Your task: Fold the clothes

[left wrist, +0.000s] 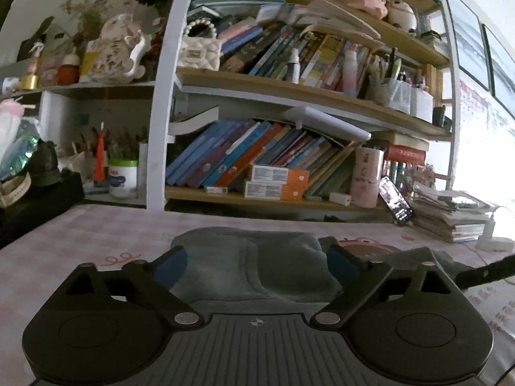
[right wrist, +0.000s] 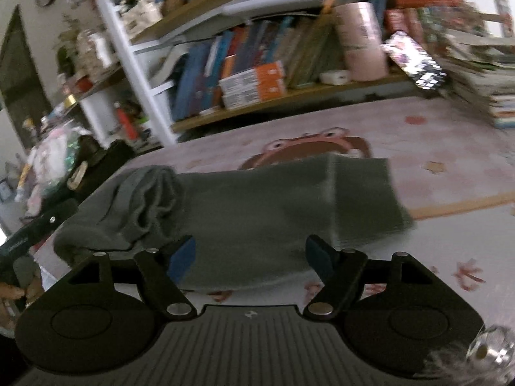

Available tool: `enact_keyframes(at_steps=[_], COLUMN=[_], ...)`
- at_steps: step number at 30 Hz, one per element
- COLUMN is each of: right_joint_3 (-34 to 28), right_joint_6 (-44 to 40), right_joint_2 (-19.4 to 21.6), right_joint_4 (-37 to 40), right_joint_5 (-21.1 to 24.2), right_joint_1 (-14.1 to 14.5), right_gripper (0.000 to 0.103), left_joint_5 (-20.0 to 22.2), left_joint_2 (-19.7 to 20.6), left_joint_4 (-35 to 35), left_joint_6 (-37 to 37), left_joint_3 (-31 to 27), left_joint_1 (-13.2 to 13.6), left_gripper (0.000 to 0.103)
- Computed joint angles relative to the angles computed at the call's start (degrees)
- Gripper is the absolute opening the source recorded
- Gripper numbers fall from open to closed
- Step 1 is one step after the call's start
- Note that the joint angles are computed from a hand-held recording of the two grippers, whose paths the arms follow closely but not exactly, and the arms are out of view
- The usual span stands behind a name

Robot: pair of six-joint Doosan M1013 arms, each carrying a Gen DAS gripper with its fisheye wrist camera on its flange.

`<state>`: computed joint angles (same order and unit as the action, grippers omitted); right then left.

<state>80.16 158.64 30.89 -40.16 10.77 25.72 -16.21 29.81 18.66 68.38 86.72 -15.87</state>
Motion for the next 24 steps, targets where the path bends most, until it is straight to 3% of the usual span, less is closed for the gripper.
enact_keyframes(at_steps=[4,7,13,24], right_joint_3=[1.0,1.0,1.2,-0.2], right_joint_6=[9.8,11.6,12.7,14.7], right_joint_2=[-1.0,-1.3,-1.6,-0.6], right_joint_4=[-7.1,-7.8,-4.2,1.7], right_joint_5=[2.3,4.6,7.3,9.2], right_joint_1=[0.1,0.3,0.1,-0.6], right_gripper=[0.076,0.078,0.079,0.079], left_joint_5=[-1.5,-2.9,-4.0,-7.0], left_joint_2=[-0.1,-0.1,0.0,-0.3], left_joint_4=[2.5,6.3,13.0,11.7], left_joint_6=[-0.2,-3.8,-9.0,-4.8], left_joint_3=[0.4,0.6,0.5,1.6], left_joint_1=[-0.1,0.2,0.5,0.3], left_gripper=[0.103,0.103,0.103,0.103])
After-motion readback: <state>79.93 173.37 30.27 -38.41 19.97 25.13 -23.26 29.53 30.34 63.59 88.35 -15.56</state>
